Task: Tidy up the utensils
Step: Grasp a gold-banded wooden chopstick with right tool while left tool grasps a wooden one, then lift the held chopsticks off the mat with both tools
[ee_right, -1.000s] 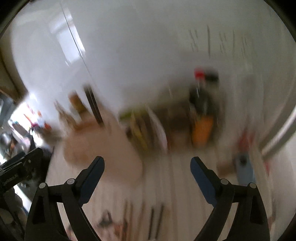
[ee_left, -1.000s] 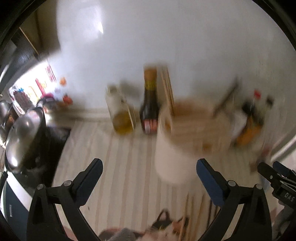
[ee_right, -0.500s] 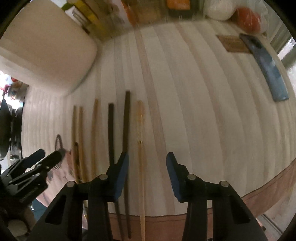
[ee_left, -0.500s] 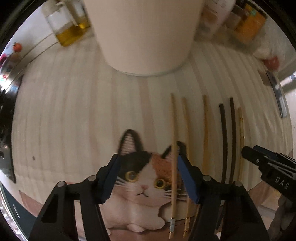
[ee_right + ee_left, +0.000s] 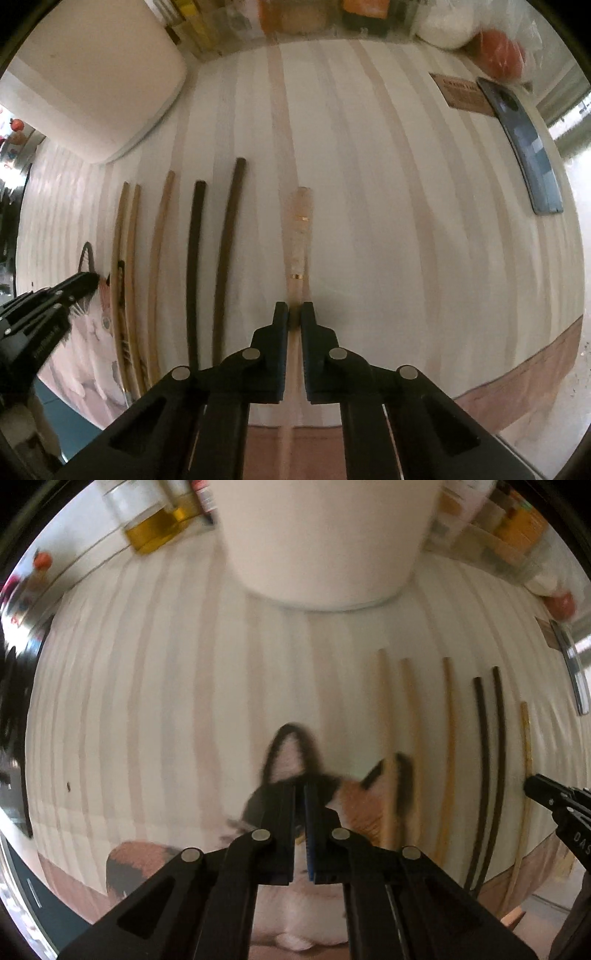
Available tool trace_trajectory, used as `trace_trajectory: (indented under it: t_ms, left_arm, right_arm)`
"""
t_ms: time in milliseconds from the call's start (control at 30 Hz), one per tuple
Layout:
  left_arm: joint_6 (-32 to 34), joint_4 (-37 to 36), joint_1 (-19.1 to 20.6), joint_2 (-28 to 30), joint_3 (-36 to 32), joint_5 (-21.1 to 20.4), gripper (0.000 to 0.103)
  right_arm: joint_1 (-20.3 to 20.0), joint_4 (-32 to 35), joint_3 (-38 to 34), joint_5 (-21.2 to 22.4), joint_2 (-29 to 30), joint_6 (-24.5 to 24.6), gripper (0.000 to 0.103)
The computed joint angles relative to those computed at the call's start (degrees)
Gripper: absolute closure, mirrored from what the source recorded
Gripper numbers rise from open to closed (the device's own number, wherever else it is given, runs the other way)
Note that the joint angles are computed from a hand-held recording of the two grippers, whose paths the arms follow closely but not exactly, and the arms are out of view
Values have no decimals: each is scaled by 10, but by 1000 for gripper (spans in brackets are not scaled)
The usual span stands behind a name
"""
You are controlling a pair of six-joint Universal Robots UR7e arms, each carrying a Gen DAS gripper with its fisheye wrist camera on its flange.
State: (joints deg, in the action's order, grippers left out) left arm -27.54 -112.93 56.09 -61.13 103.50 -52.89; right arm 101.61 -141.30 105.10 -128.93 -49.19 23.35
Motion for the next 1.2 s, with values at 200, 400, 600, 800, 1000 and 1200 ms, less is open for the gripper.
trace_trajectory:
  t_ms: [200,400,600,800,1000,1200]
  left_arm:
    - [6,-43,24,-41,14,-84,99]
    - [57,-66,17,-26,10,-123,74]
    - [88,-53,7,18,-13,-56,80]
    - [72,-39,1,17,-5,1,98]
    - [35,10,35,-32,1,-8,98]
    - [57,28,56,-62,-1,-20,97]
  right_arm:
    - [-9,9,13,13,-16,-3,96]
    - [-23,9,1,15,-16,-8,96]
    - [-12,24,-7,14,-14,5,96]
    - [-3,28,-13,2,-2,13,96]
    - [-7,45,-18,18,-5,23,96]
    - [-16,110,-55,36,3,39,95]
